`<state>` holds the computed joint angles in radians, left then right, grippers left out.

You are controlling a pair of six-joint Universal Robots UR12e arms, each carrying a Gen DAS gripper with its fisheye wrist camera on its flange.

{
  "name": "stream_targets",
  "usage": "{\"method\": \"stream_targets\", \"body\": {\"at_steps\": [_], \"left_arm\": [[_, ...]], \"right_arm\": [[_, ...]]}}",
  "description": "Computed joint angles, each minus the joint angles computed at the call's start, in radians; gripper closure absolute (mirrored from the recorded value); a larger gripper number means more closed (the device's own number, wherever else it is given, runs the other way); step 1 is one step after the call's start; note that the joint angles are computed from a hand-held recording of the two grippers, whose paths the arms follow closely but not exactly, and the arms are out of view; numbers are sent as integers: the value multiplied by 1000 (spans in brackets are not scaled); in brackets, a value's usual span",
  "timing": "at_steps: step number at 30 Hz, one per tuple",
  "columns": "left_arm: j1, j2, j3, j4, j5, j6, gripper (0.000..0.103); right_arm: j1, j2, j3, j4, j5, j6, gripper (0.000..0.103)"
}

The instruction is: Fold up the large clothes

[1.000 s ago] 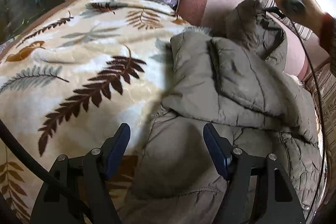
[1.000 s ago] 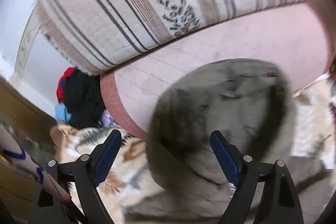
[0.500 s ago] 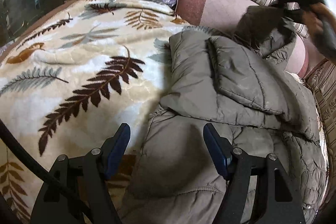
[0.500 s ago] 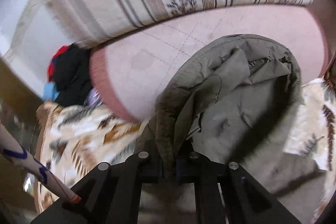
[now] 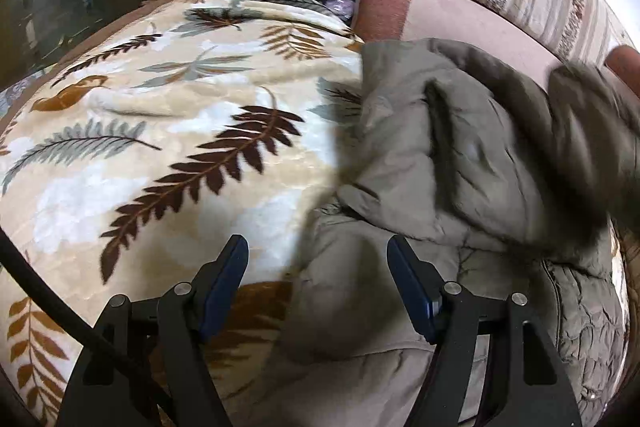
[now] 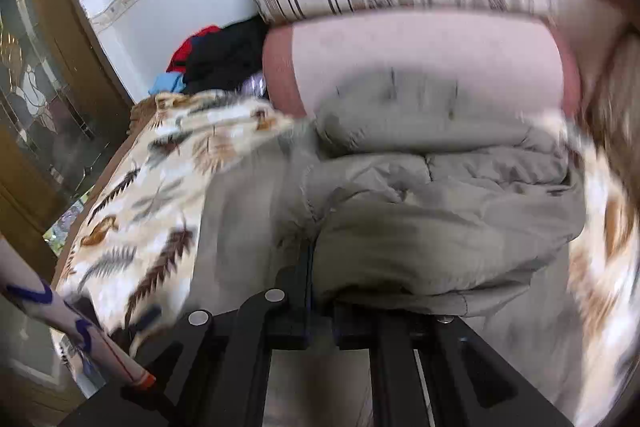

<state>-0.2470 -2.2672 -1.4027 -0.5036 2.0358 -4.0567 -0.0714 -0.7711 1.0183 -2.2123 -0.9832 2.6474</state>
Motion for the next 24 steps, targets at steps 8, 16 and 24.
{"method": "stream_targets", "body": {"at_steps": [8, 16, 24], "left_arm": [[-10, -4, 2, -22, 63, -31, 32], [-4, -13, 8, -53, 43, -47, 32], [-1, -8, 3, -62, 36, -64, 32]], "right_arm": [[12, 67, -50, 126, -116, 25, 96], [9, 84, -78, 144, -91, 36, 92], [-1, 17, 26, 80, -77, -46, 59]]}}
